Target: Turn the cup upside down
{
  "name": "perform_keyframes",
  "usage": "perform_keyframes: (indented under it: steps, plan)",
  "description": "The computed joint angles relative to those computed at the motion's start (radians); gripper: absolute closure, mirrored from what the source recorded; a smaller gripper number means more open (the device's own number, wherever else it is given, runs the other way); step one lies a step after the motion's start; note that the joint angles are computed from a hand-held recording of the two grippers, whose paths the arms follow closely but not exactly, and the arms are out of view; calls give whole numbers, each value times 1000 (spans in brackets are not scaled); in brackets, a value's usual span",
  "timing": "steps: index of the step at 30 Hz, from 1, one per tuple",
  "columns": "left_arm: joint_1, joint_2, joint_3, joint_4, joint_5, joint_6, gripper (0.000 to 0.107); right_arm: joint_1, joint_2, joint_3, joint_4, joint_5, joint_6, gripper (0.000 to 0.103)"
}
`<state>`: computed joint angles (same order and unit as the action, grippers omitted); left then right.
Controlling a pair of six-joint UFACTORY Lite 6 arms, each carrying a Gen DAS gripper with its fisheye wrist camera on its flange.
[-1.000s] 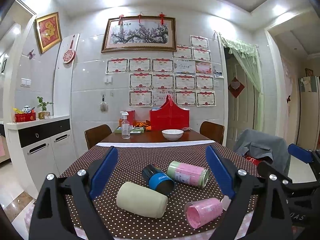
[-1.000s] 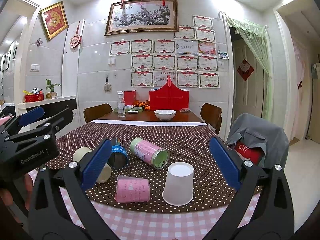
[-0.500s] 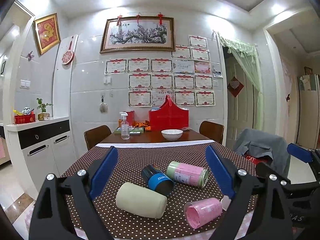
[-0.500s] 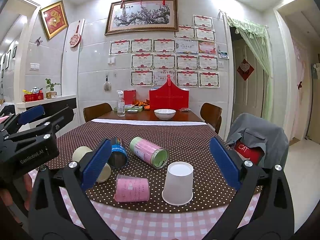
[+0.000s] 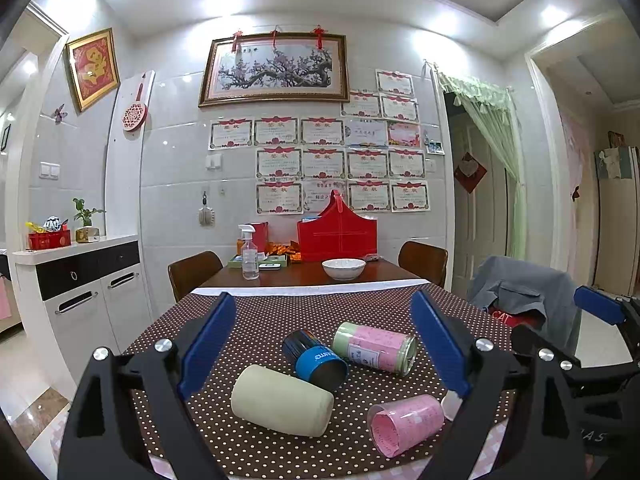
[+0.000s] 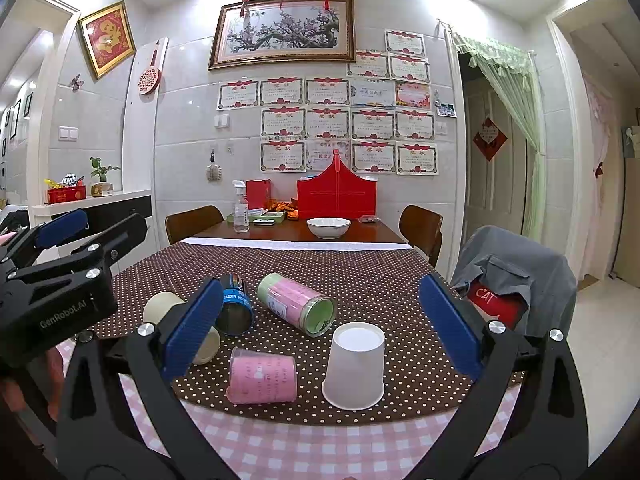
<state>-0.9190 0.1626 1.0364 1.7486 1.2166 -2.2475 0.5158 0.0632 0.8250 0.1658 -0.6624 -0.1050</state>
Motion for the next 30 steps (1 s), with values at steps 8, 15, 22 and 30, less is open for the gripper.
perform_keyframes:
  steps: [8,15,22,30]
  plan:
    - [0,-1,0,0,-2,1,19,-2,0,0,-3,0,2,6]
    - [1,-1,1,-1,-3,1,19,-6,1,-2,-9,0,8,6]
    - [0,-4,-4,0,-2,3,19,-9,2,-2,-13,1,10,6]
    - [4,-18,-25,2,-6,0,19,-15,3,-5,-21,-1,18,6]
